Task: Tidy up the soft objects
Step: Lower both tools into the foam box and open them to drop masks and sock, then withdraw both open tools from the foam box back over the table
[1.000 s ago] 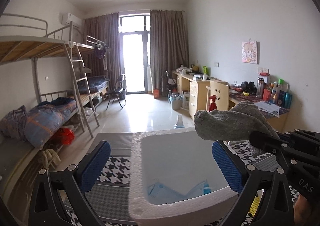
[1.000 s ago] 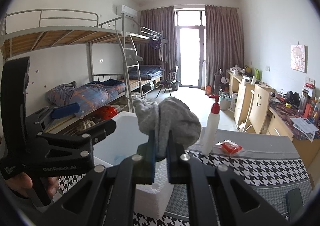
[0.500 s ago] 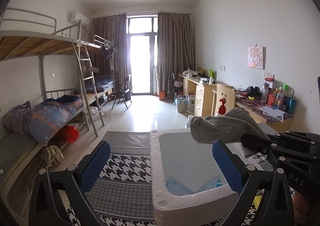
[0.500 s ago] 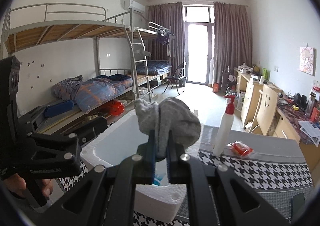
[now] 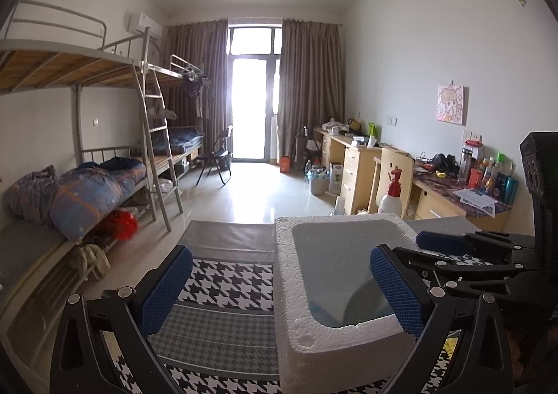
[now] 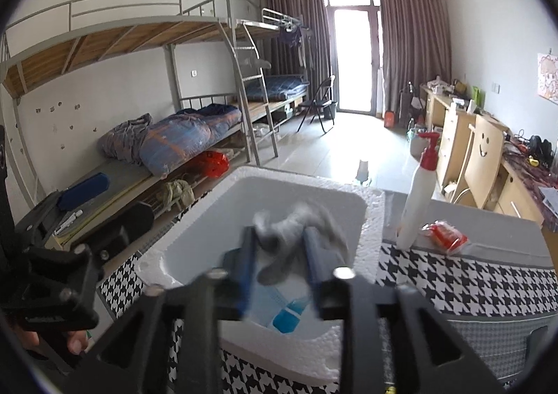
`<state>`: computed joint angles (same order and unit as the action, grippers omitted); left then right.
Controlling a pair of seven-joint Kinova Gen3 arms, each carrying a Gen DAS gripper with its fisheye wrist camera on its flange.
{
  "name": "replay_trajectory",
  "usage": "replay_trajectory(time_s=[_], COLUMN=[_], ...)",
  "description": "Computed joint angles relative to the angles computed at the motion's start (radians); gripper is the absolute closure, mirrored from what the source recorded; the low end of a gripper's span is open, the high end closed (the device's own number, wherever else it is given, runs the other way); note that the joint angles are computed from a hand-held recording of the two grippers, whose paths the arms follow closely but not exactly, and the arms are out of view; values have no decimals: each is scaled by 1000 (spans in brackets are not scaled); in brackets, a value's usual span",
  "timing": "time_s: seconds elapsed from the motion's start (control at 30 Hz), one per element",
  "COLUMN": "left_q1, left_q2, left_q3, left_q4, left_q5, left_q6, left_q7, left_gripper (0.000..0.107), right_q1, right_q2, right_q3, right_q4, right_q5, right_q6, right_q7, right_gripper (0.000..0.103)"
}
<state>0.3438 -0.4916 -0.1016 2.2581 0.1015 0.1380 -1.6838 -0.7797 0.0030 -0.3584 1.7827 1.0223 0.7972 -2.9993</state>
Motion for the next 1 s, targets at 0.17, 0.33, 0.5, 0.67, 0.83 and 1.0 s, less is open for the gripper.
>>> replay_trajectory(time_s=[0.17,0.33,0.5,0.67,0.83,1.0], left_q1=[-3,9,20,22,10,19], left_q2=[-3,-7,-16,-24,-31,-42], left_q3=[0,-12,-26,-27,-10,-1], left_q4=[3,4,10,14,20,30], left_q5=[3,2,-1,-2,1,2], left_q6=[-1,0,1,7,11,6], left_q7=[7,8,1,-3,0,5], left_gripper=[6,6,6,6,6,6], right_q1=[-14,-13,-2,-10,2,-11], right_q2=[9,1,-13,-20,-43,-46], right_q3=[-3,-6,-6,-23,-35,-60], right_q4=[3,10,18,37,69,90], right_q5=[39,50,21,75,119,164], right_q6=[20,23,13,44,38,94], right_q7=[-29,-57,-56,-126,-205,-277], right_gripper=[23,11,4,4,4,4])
